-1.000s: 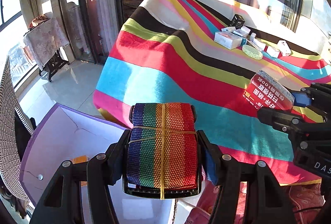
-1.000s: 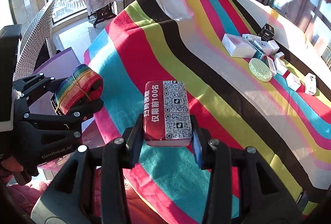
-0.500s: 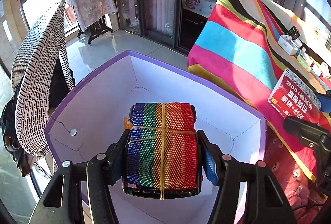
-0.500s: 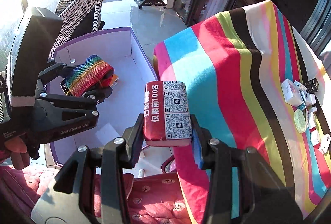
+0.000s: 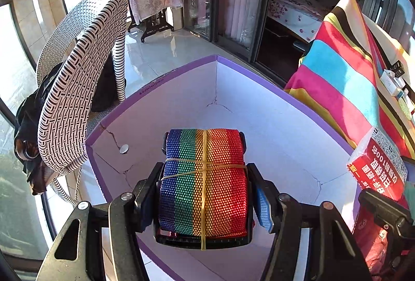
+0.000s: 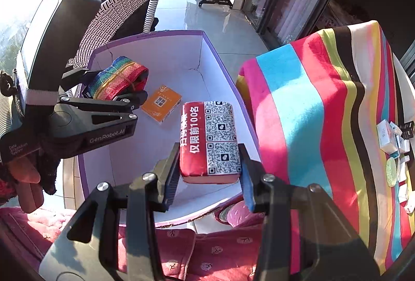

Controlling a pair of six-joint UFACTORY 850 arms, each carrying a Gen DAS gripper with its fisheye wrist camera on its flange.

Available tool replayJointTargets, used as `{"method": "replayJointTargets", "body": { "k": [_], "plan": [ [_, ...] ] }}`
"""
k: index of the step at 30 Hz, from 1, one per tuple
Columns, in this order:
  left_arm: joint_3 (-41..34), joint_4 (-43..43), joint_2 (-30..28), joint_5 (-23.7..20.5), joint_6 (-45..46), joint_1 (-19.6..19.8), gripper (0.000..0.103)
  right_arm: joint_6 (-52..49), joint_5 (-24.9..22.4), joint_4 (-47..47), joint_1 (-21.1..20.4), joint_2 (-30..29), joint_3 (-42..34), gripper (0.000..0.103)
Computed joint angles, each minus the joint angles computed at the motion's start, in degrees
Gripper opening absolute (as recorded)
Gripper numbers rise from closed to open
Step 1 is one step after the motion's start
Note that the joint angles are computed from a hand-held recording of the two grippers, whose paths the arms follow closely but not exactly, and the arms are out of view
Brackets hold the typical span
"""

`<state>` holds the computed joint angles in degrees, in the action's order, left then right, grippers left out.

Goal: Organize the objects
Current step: 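Open both tools to drop the pouch and red box into the box, then return both tools to the table and grasp the green round sponge with the right tool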

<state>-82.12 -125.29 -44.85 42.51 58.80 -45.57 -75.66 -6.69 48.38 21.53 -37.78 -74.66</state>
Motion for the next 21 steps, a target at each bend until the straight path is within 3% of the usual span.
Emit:
{"method": "replayJointTargets", "body": {
  "k": [3, 5, 7, 8, 11, 14, 17, 21],
  "plan": [
    [0.8, 0.0, 0.6, -0.2, -2.1, 0.3, 0.063, -4.8, -2.0, 4.9, -0.2, 0.0, -0.1, 0.046],
    [1.2, 1.0, 1.0, 0.7, -4.0, 0.1, 0.065, -9.6, -3.9, 10.0, -0.6, 0.2, 0.0, 0.053],
    [1.0, 1.9, 1.3, 2.9, -5.1, -0.3, 0.071, -17.3, -4.5, 18.5, -1.1, 0.6, 0.4, 0.072],
    [0.8, 2.7, 1.4, 4.2, -5.8, -0.5, 0.075, -21.2, -4.9, 23.2, -1.6, 1.0, 0.7, 0.074],
    [0.7, 4.6, 1.9, 7.0, -7.5, -1.0, 0.081, -30.6, -7.3, 34.5, -3.6, 2.4, 1.7, 0.077],
    [-0.5, 6.2, 1.6, 7.9, -8.4, -1.3, 0.083, -38.2, -6.8, 44.9, -6.0, 3.3, 2.2, 0.082],
    [-3.2, 7.5, 0.3, 5.5, -6.4, -1.3, 0.083, -38.2, -5.1, 49.1, -9.3, 3.0, 1.5, 0.084],
    [-11.6, 10.7, -3.9, -0.5, -0.1, -1.2, 0.084, -28.5, -0.6, 47.8, -14.7, 1.7, -0.1, 0.085]
  ]
}}
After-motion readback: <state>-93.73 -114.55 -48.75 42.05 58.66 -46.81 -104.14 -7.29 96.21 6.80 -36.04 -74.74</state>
